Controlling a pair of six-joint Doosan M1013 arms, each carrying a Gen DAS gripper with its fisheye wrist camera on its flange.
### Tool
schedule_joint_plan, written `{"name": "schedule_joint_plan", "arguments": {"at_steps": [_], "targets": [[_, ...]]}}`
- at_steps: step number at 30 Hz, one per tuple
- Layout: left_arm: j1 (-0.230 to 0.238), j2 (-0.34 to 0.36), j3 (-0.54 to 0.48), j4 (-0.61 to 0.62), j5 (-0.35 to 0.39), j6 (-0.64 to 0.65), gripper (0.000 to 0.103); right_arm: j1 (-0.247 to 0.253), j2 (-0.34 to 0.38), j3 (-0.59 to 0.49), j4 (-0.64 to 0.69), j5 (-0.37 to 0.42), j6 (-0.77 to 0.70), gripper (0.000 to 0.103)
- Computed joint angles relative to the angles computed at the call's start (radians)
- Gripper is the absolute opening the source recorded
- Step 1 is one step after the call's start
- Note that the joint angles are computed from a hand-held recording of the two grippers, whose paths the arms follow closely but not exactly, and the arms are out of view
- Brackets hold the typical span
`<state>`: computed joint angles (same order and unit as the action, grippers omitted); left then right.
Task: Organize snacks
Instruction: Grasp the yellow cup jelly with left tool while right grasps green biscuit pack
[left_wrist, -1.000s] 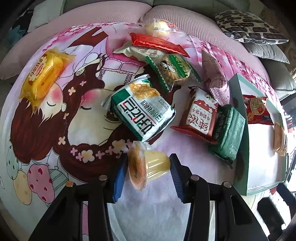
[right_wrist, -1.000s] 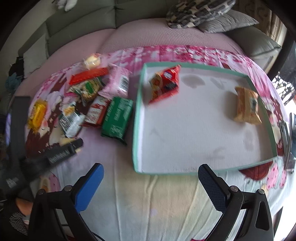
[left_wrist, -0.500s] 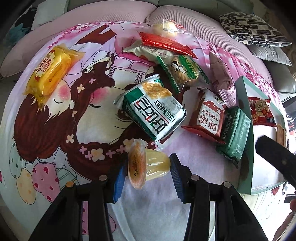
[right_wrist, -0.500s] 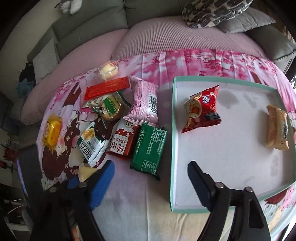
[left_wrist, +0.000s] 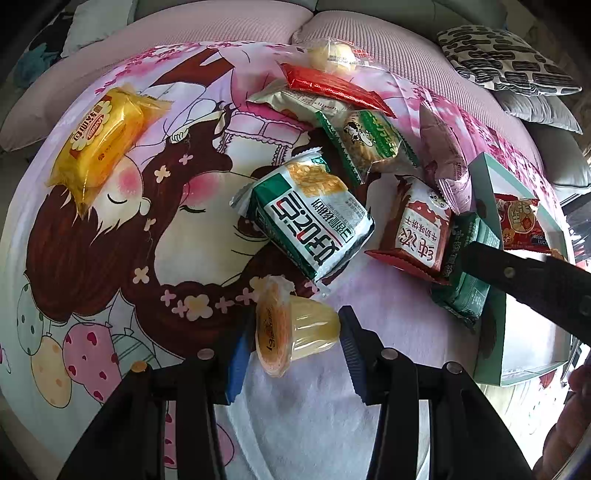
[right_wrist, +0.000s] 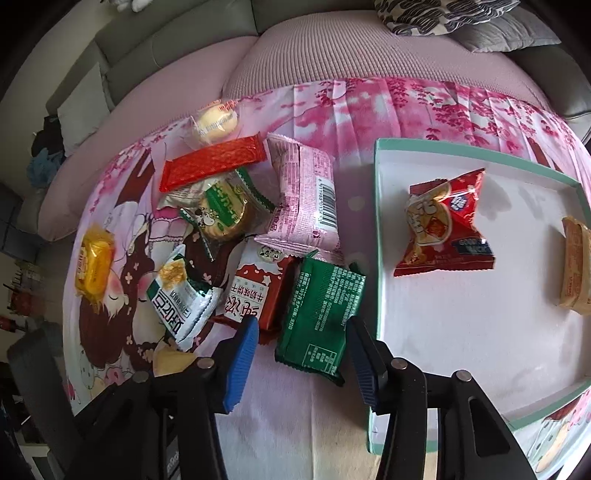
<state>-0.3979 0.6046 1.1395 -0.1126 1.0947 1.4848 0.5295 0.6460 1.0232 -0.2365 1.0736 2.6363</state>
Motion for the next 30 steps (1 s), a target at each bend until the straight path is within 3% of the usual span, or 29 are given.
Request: {"name": "schedule_joint_plan", "arguments": {"at_steps": [9,30], "targets": [[-0.001,0.003,-0.003,0.007,0.001,0.002,0.048,-0.004,0.031,-0.039,-0.038,0.067,0.024,0.048],[-0.001,0.003,0.0,0.004,-0.004,0.002,0.048,-0.014,-0.002,0.015,0.021,0.027,0.039,0.049]]}}
